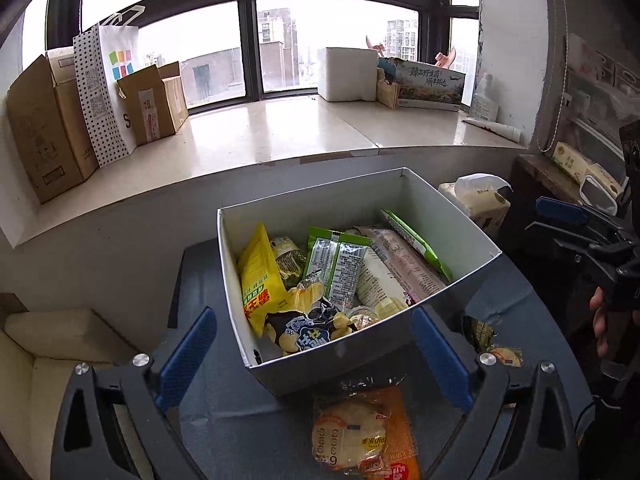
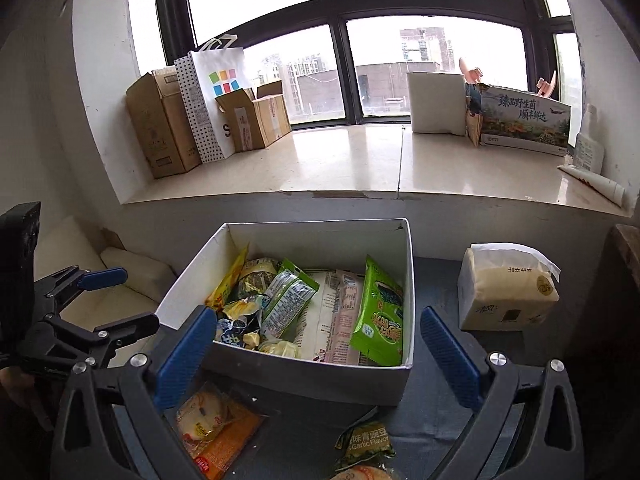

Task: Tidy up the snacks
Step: 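Lower both jelly cups into the white box and open both grippers, then grasp the round bread pack with the left gripper and lift it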

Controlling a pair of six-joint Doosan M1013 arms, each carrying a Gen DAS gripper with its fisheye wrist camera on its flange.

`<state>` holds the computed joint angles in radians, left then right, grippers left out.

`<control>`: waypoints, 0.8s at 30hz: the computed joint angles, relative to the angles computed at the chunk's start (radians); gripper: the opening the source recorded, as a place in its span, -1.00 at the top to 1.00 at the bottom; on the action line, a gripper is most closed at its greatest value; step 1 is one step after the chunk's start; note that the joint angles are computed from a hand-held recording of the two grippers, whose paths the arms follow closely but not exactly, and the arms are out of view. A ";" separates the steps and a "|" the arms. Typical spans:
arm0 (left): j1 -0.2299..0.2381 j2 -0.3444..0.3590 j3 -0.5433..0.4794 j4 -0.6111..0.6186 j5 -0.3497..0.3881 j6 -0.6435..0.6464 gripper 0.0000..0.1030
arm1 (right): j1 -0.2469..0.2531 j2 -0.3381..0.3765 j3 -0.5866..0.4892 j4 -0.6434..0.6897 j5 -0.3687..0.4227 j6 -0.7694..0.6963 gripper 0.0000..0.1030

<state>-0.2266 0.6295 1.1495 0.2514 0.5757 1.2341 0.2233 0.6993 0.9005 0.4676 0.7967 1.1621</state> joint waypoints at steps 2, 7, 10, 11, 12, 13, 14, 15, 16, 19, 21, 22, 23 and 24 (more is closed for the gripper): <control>0.002 -0.026 0.040 -0.051 -0.030 0.031 -0.95 | -0.005 -0.039 0.067 0.054 -0.027 -0.054 -1.00; -0.007 -0.073 0.136 -0.098 -0.062 0.026 -0.95 | -0.020 -0.124 0.219 0.160 -0.066 -0.158 -1.00; -0.013 -0.085 0.182 -0.117 -0.049 0.003 -0.95 | -0.028 -0.174 0.310 0.209 -0.098 -0.206 -1.00; -0.015 -0.090 0.201 -0.128 -0.051 -0.005 -0.95 | -0.033 -0.189 0.342 0.243 -0.105 -0.230 -1.00; -0.015 -0.095 0.221 -0.154 -0.056 0.005 -0.95 | -0.038 -0.203 0.371 0.279 -0.109 -0.254 -1.00; -0.017 -0.098 0.237 -0.168 -0.053 0.011 -0.95 | -0.044 -0.216 0.400 0.316 -0.108 -0.283 -1.00; -0.020 -0.100 0.253 -0.169 -0.050 0.006 -0.95 | -0.047 -0.228 0.429 0.336 -0.113 -0.303 -1.00; -0.025 -0.101 0.265 -0.157 -0.037 -0.006 -0.95 | -0.048 -0.240 0.456 0.337 -0.123 -0.310 -1.00; -0.032 -0.102 0.278 -0.132 -0.028 -0.028 -0.95 | -0.047 -0.251 0.483 0.330 -0.135 -0.303 -1.00; -0.032 -0.111 0.317 -0.219 -0.050 0.007 -0.95 | -0.047 -0.270 0.536 0.270 -0.146 -0.247 -1.00; -0.029 -0.115 0.333 -0.270 -0.069 0.034 -0.95 | -0.053 -0.277 0.566 0.293 -0.146 -0.259 -1.00; -0.030 -0.111 0.330 -0.257 -0.064 0.019 -0.95 | -0.057 -0.278 0.575 0.295 -0.143 -0.254 -1.00; -0.033 -0.105 0.321 -0.219 -0.052 -0.017 -0.95 | -0.058 -0.277 0.578 0.279 -0.140 -0.228 -1.00; -0.035 -0.098 0.312 -0.190 -0.040 -0.045 -0.95 | -0.059 -0.275 0.576 0.260 -0.134 -0.202 -1.00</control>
<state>-0.2611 0.5310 1.4612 0.0618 0.5353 1.1889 0.1643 0.4243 1.4763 0.7272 0.6624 0.9602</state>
